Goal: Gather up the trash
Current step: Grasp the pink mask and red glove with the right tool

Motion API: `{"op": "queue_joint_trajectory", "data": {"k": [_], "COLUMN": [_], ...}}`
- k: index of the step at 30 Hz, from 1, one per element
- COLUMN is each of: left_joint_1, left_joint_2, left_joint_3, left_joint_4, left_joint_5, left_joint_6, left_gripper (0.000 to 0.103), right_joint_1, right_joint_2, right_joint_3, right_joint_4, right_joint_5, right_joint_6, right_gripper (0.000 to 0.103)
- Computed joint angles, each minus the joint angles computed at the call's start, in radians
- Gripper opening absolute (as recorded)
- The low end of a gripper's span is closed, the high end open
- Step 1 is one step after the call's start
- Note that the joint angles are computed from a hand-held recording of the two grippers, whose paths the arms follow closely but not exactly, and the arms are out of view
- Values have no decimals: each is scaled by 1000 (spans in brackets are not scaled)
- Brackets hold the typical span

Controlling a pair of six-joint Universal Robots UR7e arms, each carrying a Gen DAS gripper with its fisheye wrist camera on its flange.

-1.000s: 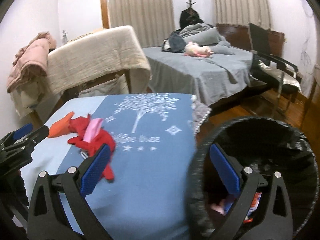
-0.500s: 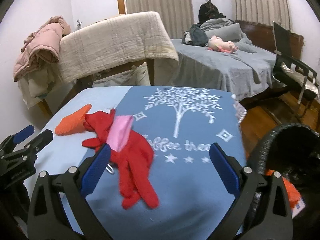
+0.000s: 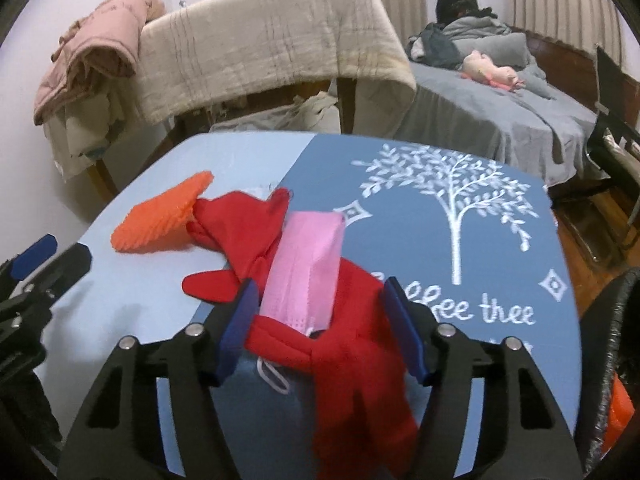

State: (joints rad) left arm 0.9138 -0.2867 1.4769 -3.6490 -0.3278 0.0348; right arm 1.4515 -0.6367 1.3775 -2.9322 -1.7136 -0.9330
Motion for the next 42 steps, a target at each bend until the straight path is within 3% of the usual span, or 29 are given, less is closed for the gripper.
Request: {"op": "queue_joint_trajectory", "data": {"k": [4,8,11,21,33,37,42], "left_joint_1": [3,5,4,-7,-26,-29,-31], "left_joint_2": [-1,-3,-4,11,38,41,42], "left_joint_3": [4,8,12,-10,-53,-56,-54], "left_joint_4": [1,9,18,39,77,98,100], "left_joint_5": [-4,-10,-12,-21,-46,-52,-52], "left_joint_6": [-3,-16,-31,-34,-27,-41,-48], "left_gripper": [90,90,90,90,90,90,90], "right_joint_1": [4,2,-1,-12,-41,-45,-51], "right_joint_2": [17,11,-5,-65,-115,-116,-121], "right_joint_3": [-30,-32,-21,15,35,42,44], "right_joint_4": [48,87,98,99,119,116,109], "right_joint_5": [-17,-1,22,88,92,62,61], "right_joint_6": [9,5,8,30,38,25,29], "right_gripper": [44,19,12,12,12,24,24]}}
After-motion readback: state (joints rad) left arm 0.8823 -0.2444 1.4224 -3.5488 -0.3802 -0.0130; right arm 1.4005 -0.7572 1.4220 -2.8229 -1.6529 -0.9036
